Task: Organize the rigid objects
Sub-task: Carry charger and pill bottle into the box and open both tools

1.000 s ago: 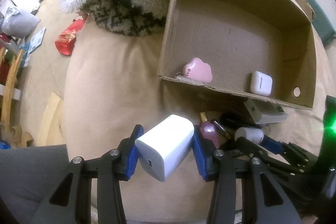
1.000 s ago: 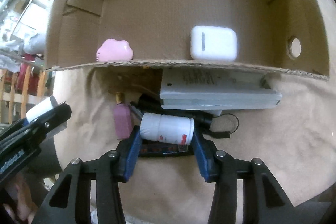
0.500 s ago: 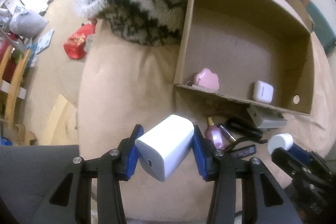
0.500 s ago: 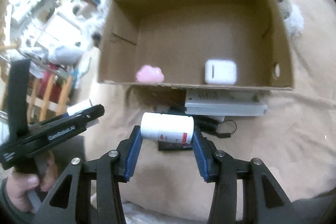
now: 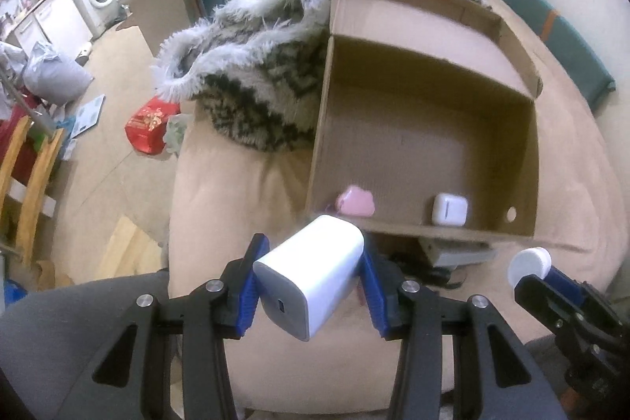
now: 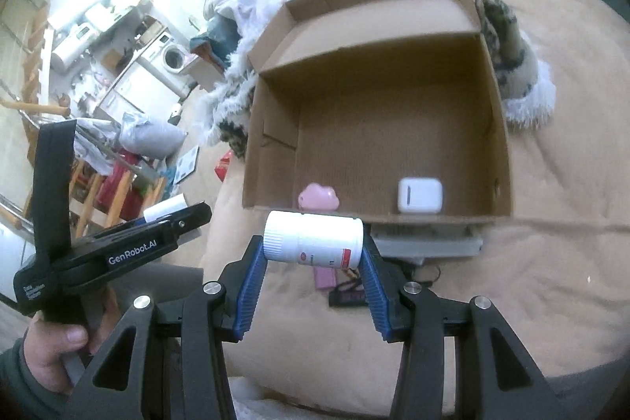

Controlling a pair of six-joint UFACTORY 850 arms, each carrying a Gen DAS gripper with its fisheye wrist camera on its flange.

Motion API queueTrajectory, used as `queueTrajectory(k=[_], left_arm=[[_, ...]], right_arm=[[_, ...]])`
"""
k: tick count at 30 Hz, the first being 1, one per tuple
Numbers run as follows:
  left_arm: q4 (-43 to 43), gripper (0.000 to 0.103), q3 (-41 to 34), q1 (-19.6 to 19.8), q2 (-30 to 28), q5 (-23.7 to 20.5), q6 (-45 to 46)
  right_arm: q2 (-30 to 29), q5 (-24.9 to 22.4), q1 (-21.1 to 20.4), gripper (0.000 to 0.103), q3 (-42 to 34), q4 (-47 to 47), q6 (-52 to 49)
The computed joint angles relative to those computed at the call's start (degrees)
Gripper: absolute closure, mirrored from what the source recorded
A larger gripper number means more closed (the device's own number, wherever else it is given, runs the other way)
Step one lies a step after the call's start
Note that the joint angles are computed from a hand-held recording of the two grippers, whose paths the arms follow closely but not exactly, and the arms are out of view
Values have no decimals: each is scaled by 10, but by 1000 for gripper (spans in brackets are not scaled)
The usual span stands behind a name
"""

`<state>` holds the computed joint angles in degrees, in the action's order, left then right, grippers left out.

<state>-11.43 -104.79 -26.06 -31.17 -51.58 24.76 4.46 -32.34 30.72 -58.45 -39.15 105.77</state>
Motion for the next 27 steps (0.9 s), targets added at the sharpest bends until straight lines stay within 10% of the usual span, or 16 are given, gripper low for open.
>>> queueTrajectory(k=[27], left_arm=[[-2,61,-163,-58,-153,-4,31]], right_arm=[[-58,74,-163,53,-3,137,-216]])
